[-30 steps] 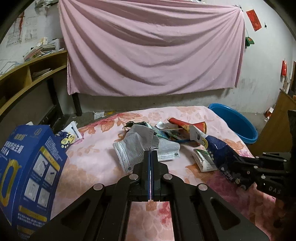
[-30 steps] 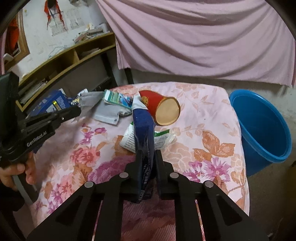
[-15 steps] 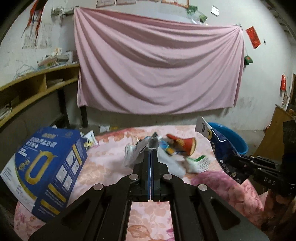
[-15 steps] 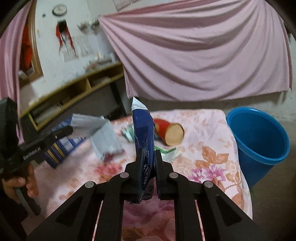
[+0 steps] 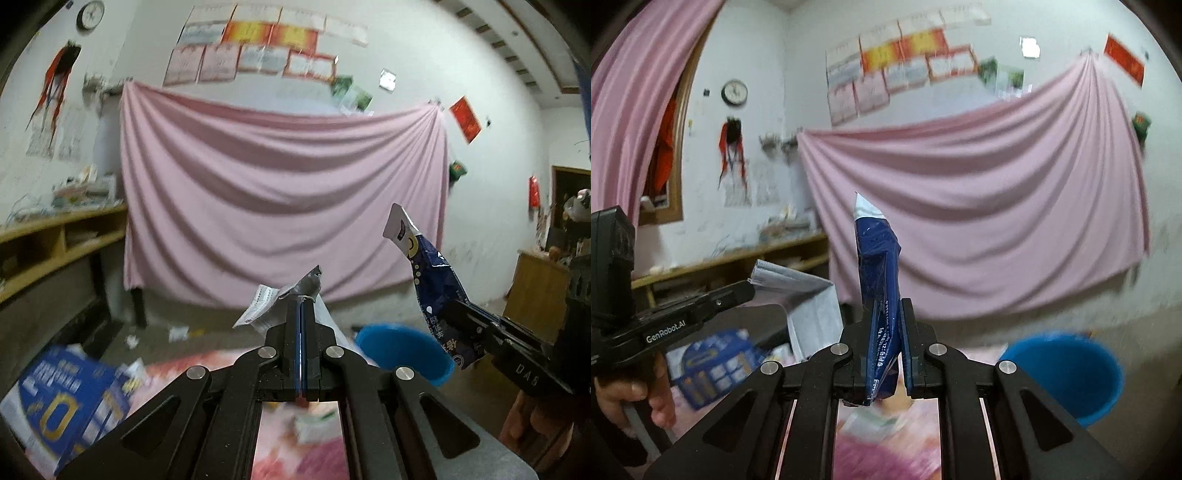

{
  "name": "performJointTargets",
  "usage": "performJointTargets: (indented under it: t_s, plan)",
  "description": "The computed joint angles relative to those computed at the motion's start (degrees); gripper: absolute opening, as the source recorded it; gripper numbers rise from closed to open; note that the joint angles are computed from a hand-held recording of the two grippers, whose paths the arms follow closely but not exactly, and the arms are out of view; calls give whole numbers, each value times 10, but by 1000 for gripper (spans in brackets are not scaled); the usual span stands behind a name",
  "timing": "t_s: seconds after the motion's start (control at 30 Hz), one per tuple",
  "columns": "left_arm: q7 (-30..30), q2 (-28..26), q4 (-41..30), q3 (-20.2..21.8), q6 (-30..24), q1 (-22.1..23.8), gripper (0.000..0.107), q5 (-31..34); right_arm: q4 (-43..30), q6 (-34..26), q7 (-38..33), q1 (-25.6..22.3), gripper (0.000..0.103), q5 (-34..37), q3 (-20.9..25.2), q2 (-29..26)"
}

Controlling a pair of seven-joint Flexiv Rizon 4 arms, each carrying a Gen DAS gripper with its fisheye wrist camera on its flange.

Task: Collect trash
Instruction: 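Grasp the grey face mask with the left tool while right carries wrapper to basin, then open both tools over the blue basin to drop mask and wrapper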

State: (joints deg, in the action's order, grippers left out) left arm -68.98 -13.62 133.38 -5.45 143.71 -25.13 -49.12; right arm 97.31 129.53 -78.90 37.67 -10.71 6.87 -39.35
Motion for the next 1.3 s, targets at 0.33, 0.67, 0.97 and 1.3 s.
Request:
performJointTargets:
  t_s: [0.33,0.67,0.97,1.3]
  plan:
    - [-26,-99,-173,-2,-13,45,0,156,-86,43,-77,6,10,87,-55,-29]
    - [-20,-191,-330,7,-211,38,0,150,-164,-90,-77,-5,10,156,-105,-77]
    - [-48,-247,-415,101,-411,-1,0,103,-200,-208,29,-50,11,100,-94,-127]
    - [-130,-282,-465,145,-531,-8,2,155,-232,-296,124,-96,12,12,-47,-150]
